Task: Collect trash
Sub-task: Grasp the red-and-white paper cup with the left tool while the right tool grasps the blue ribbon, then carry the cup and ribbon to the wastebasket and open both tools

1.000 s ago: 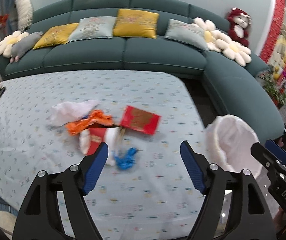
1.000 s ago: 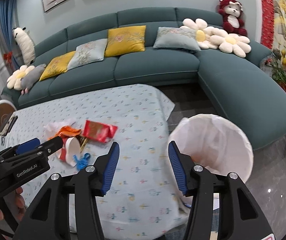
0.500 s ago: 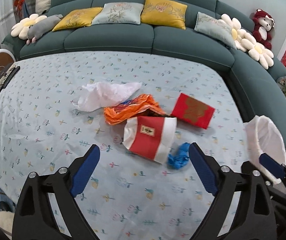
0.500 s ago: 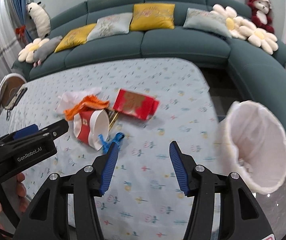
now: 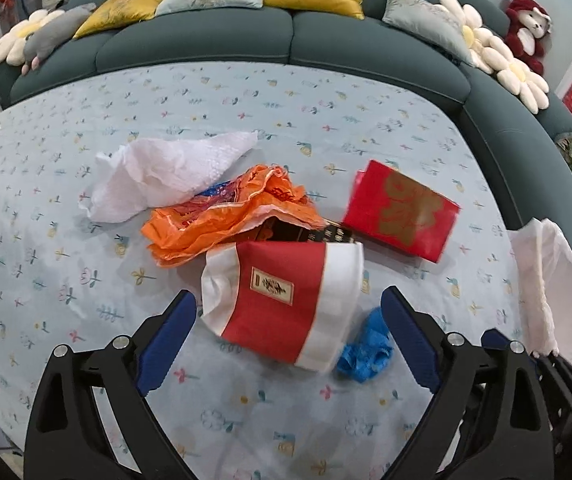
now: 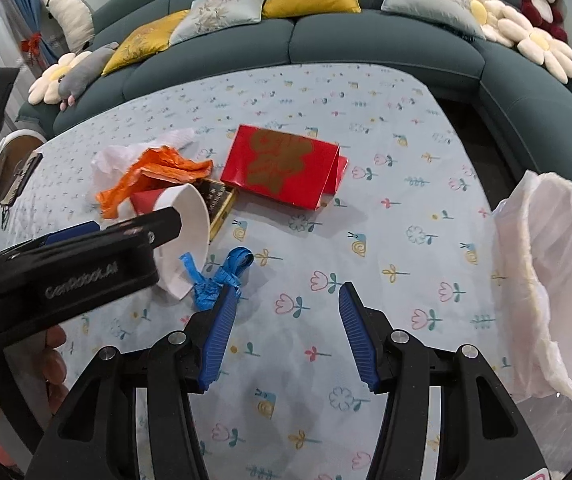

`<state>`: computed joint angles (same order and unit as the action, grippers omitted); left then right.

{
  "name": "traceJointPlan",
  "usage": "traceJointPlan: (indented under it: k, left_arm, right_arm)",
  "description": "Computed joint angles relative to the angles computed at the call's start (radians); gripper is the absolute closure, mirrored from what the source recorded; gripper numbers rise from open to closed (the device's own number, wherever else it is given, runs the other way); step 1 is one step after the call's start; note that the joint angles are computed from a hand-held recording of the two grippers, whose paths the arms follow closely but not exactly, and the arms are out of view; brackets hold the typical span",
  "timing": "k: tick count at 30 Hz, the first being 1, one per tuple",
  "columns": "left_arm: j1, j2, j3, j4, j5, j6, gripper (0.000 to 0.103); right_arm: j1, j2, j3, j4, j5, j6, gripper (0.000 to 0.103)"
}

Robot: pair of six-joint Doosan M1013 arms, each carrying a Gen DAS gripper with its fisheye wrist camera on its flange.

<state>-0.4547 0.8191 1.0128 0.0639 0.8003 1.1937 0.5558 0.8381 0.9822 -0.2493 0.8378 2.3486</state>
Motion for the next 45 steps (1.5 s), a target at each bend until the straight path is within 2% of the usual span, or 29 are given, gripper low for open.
traceJointPlan:
  k: [2, 4, 5, 16, 18, 20, 21, 26, 32, 45]
  left_arm:
    - [0.003, 0.016, -0.022, -0.007, 0.023, 0.0, 0.014]
    - [0.006, 0.027, -0.032, -0.007, 0.034, 0.001, 0.021]
    - [0.008, 0.029, -0.033, -0.011, 0.035, 0.007, 0.021]
    - [0.012, 0.001, 0.026, 0.025, -0.026, 0.001, 0.022]
    - [0.011, -0.006, 0.038, 0.036, -0.034, -0.002, 0.022]
    - [0.01, -0.011, 0.044, 0.042, -0.04, -0.003, 0.022]
    - [0.009, -0.015, 0.049, 0.046, -0.042, -0.008, 0.022]
    - [0.001, -0.034, 0.064, 0.054, -0.051, -0.026, 0.022]
    - [-0.018, -0.063, 0.083, 0.068, -0.072, -0.04, 0.022]
    - [-0.106, -0.108, 0.08, 0.071, -0.121, 0.021, 0.022]
  right_arm:
    - [-0.002, 0.012, -0.014, 0.021, 0.002, -0.014, 0.051]
    - [-0.003, 0.026, -0.034, 0.039, 0.005, -0.029, 0.051]
    - [-0.004, 0.031, -0.041, 0.047, 0.005, -0.035, 0.051]
    - [-0.003, 0.094, -0.126, 0.122, 0.026, -0.106, 0.051]
    - [-0.004, 0.096, -0.126, 0.147, 0.022, -0.123, 0.057]
    - [-0.006, 0.094, -0.12, 0.178, 0.016, -0.155, 0.08]
    - [-0.005, 0.091, -0.115, 0.179, 0.013, -0.16, 0.08]
    - [-0.004, 0.051, -0.058, 0.142, -0.035, -0.133, 0.084]
    - [-0.008, -0.018, 0.03, 0.051, -0.096, -0.026, 0.085]
    - [-0.035, -0.215, 0.289, -0.235, -0.187, 0.288, 0.085]
